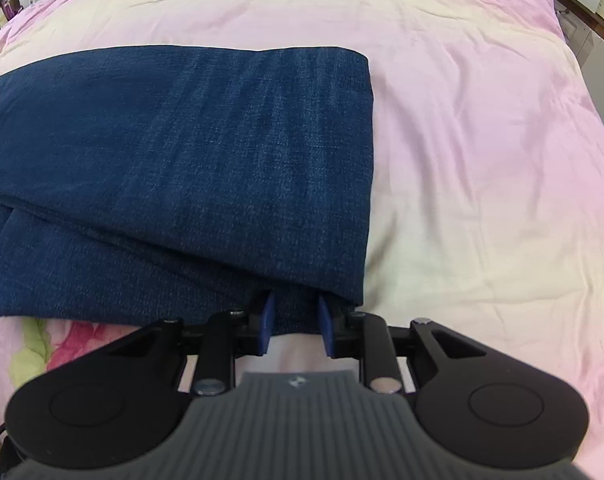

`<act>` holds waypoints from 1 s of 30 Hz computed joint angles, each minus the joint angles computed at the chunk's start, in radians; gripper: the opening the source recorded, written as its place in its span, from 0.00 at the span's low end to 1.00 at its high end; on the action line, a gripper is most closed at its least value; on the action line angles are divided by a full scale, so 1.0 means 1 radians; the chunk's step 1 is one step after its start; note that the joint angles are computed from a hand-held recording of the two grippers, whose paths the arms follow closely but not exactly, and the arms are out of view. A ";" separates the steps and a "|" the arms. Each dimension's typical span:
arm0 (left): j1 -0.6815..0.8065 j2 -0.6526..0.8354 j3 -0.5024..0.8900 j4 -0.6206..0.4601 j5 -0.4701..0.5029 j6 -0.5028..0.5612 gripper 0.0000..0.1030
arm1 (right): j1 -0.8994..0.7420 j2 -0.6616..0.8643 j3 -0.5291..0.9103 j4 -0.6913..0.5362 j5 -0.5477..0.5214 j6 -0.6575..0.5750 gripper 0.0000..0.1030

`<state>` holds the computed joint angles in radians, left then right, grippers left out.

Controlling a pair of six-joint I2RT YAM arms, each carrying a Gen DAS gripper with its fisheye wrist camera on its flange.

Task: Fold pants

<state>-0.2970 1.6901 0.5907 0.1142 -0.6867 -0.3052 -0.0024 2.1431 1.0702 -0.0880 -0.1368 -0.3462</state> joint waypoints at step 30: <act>-0.228 0.468 0.393 0.044 0.470 0.575 0.00 | -0.162 0.380 0.635 -0.407 -0.366 0.258 0.64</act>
